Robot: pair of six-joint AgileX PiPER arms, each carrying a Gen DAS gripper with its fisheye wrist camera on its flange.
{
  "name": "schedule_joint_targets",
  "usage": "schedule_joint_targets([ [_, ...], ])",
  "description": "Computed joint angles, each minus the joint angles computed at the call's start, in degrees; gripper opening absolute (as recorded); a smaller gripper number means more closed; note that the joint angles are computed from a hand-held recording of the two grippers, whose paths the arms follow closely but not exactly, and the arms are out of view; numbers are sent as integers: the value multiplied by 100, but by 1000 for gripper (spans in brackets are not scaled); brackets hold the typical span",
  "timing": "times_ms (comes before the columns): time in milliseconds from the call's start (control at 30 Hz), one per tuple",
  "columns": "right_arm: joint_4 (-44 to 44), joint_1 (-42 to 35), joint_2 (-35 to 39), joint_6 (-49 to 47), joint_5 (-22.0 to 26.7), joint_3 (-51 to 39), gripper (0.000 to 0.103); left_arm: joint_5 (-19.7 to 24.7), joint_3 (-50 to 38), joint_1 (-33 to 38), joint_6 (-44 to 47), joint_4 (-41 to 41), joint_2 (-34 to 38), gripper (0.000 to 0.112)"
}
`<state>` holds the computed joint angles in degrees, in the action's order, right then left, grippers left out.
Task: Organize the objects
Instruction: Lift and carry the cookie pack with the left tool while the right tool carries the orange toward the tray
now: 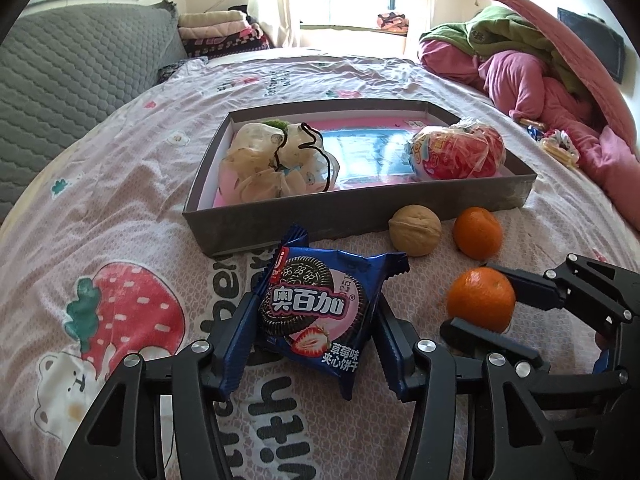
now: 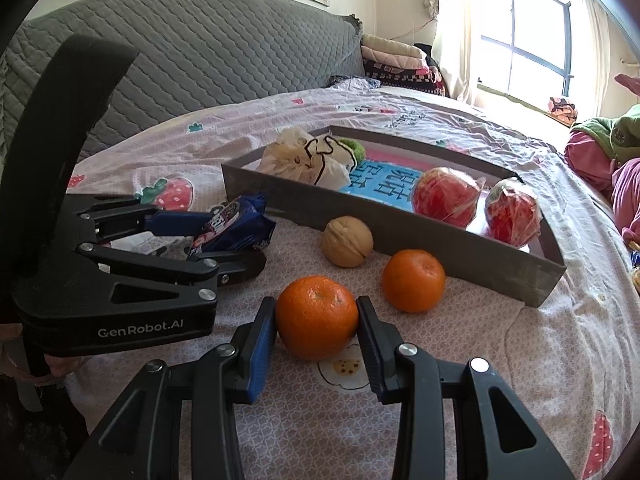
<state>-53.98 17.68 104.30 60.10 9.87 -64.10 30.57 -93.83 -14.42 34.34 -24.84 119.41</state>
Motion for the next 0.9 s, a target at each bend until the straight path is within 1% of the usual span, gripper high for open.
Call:
schedule_joint_targets([
  [67, -102, -9, -44, 106, -22, 20, 40, 59, 7, 29, -44, -31, -32, 57],
  [300, -702, -26, -229, 695, -62, 129, 40, -38, 231, 26, -233, 93, -335, 57],
  [667, -2227, -17, -559, 2153, -38, 328, 40, -218, 558, -90, -409, 294, -774, 57],
  [900, -3272, 4, -742, 3146, 52, 454, 40, -245, 602, -173, -616, 473, -950, 57],
])
